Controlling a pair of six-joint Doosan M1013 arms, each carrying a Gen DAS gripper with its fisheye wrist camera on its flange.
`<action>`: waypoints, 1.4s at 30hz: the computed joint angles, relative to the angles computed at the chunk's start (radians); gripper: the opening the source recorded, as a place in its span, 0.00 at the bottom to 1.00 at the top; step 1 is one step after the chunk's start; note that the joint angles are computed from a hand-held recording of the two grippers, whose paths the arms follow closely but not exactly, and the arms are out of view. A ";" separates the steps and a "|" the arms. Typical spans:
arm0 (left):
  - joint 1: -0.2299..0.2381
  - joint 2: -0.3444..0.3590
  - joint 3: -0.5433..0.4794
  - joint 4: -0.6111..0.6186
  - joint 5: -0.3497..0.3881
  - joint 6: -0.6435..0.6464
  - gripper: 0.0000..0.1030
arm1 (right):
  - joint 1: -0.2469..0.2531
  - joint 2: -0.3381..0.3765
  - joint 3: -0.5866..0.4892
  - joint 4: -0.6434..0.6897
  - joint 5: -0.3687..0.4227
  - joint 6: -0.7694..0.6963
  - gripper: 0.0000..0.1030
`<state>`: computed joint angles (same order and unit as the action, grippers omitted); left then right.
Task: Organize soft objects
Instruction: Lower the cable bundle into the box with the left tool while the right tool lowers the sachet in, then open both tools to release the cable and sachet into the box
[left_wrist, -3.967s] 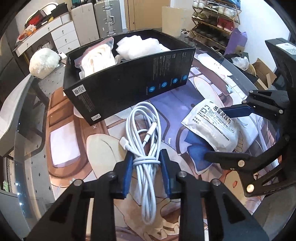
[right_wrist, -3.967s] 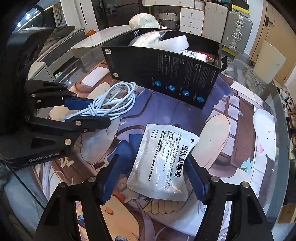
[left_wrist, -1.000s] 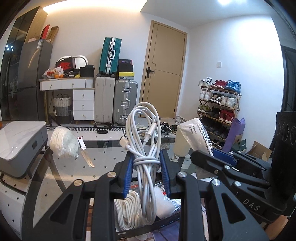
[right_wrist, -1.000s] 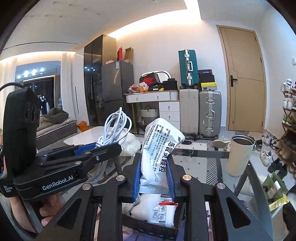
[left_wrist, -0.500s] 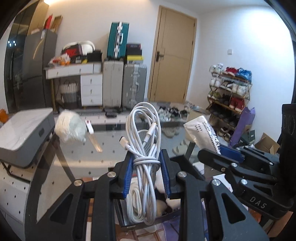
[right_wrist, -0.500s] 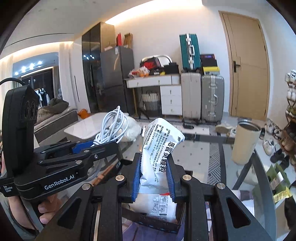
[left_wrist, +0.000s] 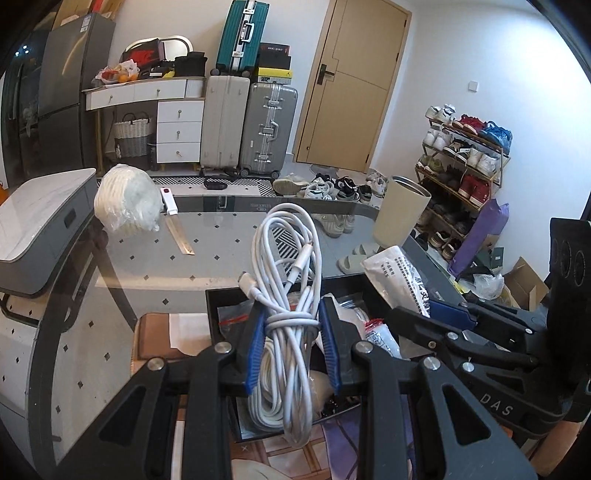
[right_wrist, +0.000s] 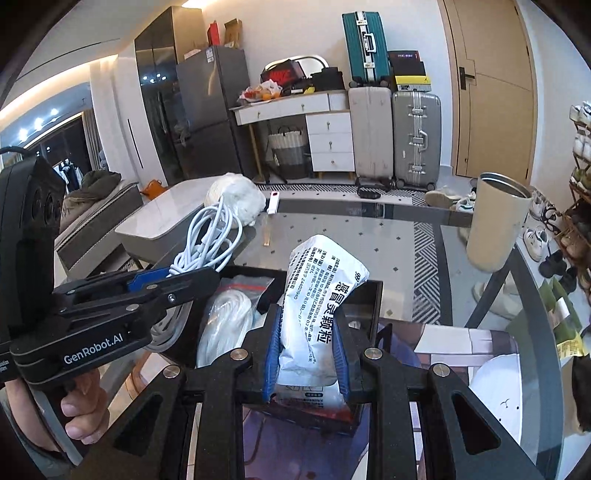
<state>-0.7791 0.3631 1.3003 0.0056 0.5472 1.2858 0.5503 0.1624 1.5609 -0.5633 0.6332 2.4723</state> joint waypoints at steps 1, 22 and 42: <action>0.000 0.000 0.000 0.000 0.002 0.002 0.26 | -0.001 0.001 0.000 0.010 -0.001 -0.009 0.23; 0.000 0.005 -0.002 0.016 0.030 -0.020 0.29 | 0.007 0.006 0.001 0.038 0.039 -0.043 0.37; -0.038 -0.103 0.132 0.431 -0.153 -0.376 0.99 | 0.070 -0.092 0.117 -0.309 -0.057 0.306 0.80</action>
